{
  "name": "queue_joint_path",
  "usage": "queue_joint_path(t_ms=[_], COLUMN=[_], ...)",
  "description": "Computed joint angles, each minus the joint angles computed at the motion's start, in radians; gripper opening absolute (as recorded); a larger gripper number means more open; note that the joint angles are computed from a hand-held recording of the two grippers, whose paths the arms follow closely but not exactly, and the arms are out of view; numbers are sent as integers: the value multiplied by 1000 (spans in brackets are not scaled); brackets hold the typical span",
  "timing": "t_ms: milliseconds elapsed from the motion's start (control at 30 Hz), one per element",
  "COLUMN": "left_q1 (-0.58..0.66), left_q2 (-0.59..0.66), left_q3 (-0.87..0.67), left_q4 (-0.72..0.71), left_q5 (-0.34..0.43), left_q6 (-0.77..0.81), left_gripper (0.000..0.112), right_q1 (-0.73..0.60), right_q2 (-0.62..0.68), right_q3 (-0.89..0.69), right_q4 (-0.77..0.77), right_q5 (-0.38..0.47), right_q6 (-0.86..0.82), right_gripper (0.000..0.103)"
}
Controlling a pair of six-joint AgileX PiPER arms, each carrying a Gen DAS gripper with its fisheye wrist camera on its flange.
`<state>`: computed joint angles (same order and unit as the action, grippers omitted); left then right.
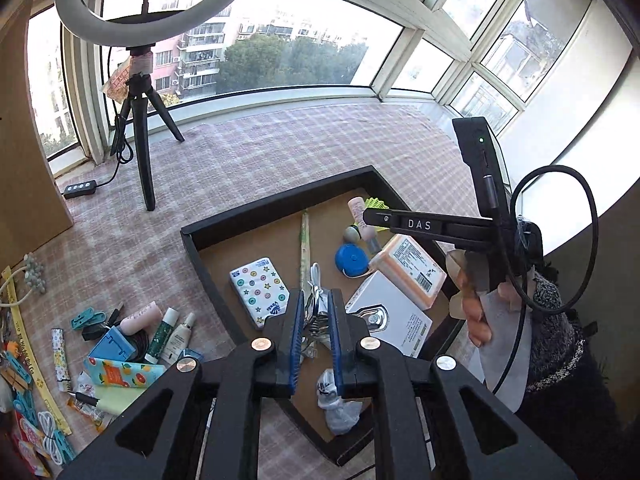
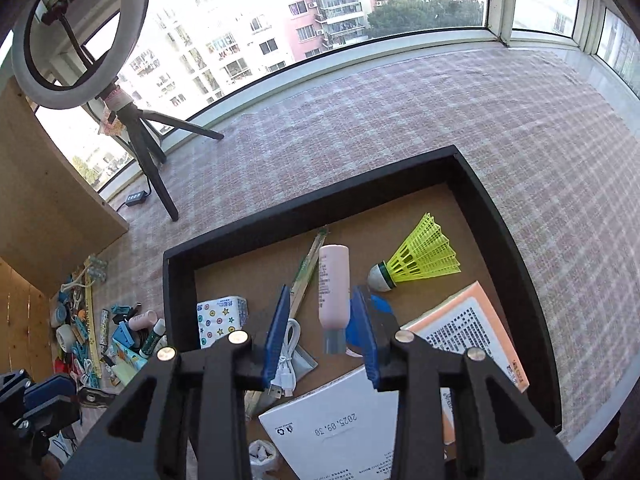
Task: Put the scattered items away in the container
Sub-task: 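Carry both items into the black tray and open both tools, then move both open tools back over the scattered items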
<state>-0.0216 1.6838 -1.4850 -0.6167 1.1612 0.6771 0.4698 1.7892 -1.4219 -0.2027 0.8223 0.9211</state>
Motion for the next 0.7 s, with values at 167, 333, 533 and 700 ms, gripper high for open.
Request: queue_joint_path(t_ms=[167,333,533,700], left_q1=[-3,95,294,493], left_q2=[-52,-40,-33,18], left_q3=[52,72,126,137], left_q4=[32,46,66,111], left_q5=[-51,-50,-73,-100], left_q6=[16,45,154,233], left_gripper=[34,34,34,34], right_q1=[34,102,193,267], right_q2=[-13,31,130,251], right_q3=[9,-54,-211,-386], right_q4=[-45,-65,-34,36], right_q5=[-5,13,52,98], right_q6=[37,31,-57,-147], right_gripper=[43,43,43,43])
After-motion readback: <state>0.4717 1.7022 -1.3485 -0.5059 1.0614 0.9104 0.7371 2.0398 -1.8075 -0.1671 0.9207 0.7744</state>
